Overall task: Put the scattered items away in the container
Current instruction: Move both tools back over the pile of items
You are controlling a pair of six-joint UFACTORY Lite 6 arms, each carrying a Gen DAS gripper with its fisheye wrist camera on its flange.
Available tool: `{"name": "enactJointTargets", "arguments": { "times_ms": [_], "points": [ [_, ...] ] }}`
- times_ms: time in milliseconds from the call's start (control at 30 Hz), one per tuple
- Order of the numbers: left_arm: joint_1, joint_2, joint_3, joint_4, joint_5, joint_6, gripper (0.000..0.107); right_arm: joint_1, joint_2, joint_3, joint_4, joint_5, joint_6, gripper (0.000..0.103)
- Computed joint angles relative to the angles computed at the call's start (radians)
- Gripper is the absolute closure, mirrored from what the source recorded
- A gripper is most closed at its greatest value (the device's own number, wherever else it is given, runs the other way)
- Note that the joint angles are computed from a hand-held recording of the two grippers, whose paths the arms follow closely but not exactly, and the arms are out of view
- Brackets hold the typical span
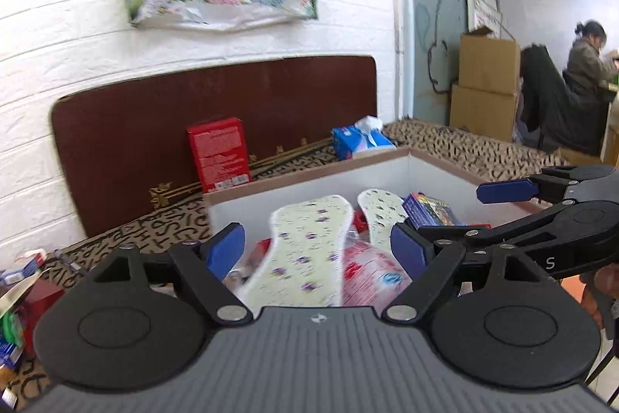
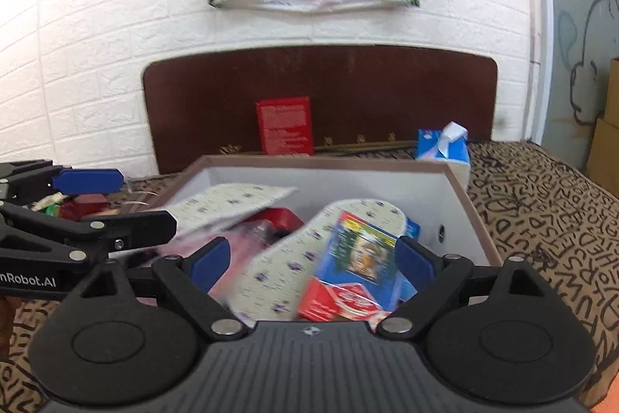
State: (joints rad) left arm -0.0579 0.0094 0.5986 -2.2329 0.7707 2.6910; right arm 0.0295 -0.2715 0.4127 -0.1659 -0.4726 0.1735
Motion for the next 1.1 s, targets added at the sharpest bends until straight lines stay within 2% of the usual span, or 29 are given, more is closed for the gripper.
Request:
{"name": "enactJointTargets", "arguments": {
  "times_ms": [100, 233, 367, 400, 500, 700, 800, 967, 1033, 1100],
  "points": [
    [0.115, -0.06, -0.055, 0.09, 0.044, -0.06, 0.022, 0.136, -0.042, -0.012, 0.193, 0.009, -0.164, 0.009],
    [0.276, -0.092, -0.102, 0.19, 0.091, -0.111, 0.021, 0.347, -0.021, 0.012, 0.484, -0.046, -0.421, 0.009],
    [0.493, -0.098, -0.157, 0.299, 0.147, -0.081, 0.02, 0.519, 0.052, 0.072, 0.581, -0.087, -0.503, 0.007],
    [0.55, -0.092, -0.167, 0.322, 0.15, -0.06, 0.02, 0.553, 0.083, 0.089, 0.559, -0.096, -0.476, 0.0],
    [0.725, -0.032, -0.185, 0.35, 0.161, 0.064, 0.02, 0.642, 0.223, 0.165, 0.456, -0.128, -0.355, 0.0],
    [1.025, 0.209, -0.057, 0.469, 0.196, 0.307, 0.02, 0.771, 0.545, 0.395, 0.297, -0.063, -0.197, 0.0],
    [1.087, 0.287, 0.022, 0.483, 0.202, 0.371, 0.02, 0.835, 0.64, 0.475, 0.253, -0.044, -0.146, 0.0],
    [1.122, 0.414, 0.168, 0.58, 0.217, 0.303, 0.02, 0.923, 0.831, 0.693, 0.208, 0.023, -0.135, 0.0],
    [1.097, 0.443, 0.179, 0.558, 0.189, 0.375, 0.031, 0.935, 0.907, 0.794, 0.192, 0.059, -0.142, 0.0],
    [1.076, 0.48, 0.203, 0.549, 0.157, 0.424, 0.029, 0.936, 0.969, 0.895, 0.217, 0.118, -0.182, 0.0]
  ]
}}
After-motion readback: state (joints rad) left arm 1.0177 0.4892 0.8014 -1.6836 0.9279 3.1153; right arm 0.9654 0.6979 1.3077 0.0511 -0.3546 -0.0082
